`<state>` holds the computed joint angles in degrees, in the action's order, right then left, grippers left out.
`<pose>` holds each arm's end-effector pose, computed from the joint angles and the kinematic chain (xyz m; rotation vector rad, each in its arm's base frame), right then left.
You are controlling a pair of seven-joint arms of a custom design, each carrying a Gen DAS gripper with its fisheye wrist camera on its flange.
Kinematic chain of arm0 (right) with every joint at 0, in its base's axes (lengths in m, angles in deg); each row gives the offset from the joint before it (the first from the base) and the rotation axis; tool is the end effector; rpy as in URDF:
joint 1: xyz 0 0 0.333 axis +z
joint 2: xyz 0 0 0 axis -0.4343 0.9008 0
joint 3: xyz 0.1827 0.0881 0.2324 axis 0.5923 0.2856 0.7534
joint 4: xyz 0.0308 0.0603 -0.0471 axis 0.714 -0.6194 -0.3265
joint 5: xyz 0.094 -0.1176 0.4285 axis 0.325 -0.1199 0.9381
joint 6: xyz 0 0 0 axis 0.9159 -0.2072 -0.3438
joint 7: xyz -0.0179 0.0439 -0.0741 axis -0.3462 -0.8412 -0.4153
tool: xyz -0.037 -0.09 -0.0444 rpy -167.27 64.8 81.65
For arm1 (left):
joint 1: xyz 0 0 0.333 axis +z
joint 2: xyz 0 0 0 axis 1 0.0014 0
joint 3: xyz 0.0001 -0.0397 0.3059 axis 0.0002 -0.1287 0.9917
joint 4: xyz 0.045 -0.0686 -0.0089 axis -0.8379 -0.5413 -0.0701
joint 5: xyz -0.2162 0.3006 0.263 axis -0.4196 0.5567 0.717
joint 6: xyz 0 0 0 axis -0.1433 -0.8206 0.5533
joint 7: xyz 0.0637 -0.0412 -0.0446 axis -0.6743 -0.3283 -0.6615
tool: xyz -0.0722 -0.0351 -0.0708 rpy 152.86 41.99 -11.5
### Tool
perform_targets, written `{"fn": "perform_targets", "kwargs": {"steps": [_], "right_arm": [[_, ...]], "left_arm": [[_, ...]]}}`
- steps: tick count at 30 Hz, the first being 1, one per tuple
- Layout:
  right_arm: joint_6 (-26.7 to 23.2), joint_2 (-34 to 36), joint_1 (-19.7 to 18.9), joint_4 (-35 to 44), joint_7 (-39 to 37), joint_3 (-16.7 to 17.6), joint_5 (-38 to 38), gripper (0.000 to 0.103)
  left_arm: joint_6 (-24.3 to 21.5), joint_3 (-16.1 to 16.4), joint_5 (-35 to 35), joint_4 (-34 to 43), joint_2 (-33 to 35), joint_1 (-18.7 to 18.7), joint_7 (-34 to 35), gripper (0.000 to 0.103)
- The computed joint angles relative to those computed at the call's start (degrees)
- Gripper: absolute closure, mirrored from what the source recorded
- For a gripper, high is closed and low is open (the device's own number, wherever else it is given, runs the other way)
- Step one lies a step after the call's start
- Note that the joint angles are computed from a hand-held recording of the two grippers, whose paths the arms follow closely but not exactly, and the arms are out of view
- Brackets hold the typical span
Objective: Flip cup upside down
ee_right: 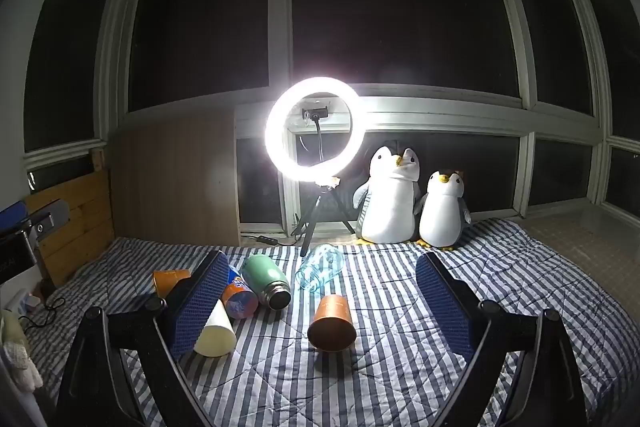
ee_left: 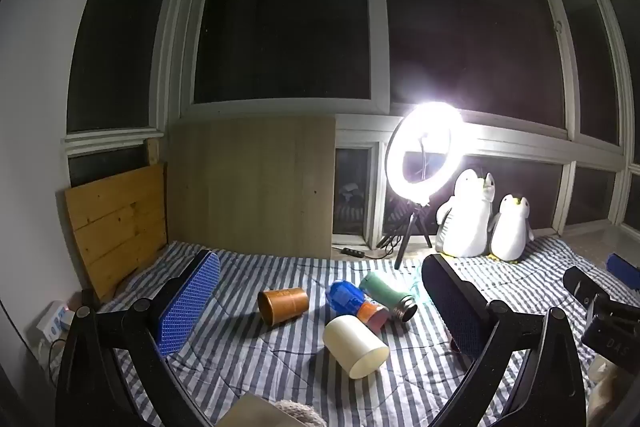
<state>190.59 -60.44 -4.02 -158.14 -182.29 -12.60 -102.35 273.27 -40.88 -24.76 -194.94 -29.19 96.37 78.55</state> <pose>0.4457 0.3243 0.5297 -1.1294 1.7733 -1.2731 0.4879 -0.0866 0.5270 -1.2320 1.5527 -1.2759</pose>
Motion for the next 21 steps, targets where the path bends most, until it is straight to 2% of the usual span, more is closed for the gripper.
{"fn": "perform_targets", "kwargs": {"steps": [10, 11, 16, 21], "right_arm": [[-0.44, 0.77, -0.15, 0.60, -0.23, 0.00, -0.08, 0.010], [-0.58, 0.57, -0.02, 0.54, -0.47, -0.05, 0.09, 0.010], [-1.66, 1.28, 0.16, 1.14, -0.14, 0.01, -0.07, 0.010], [-2.24, 0.70, 0.29, 0.65, 0.06, 0.08, -0.52, 0.010]], "left_arm": [[-0.02, -0.65, -1.28, -0.09, 0.03, 0.40, 0.78, 0.001], [-0.13, -1.43, -2.17, -0.24, -0.08, 0.72, 1.19, 0.001], [-0.06, 0.52, -0.09, -0.13, 0.31, -0.37, 0.11, 0.001], [0.23, 0.23, -0.30, -0.85, -0.24, 0.02, 0.10, 0.001]]}}
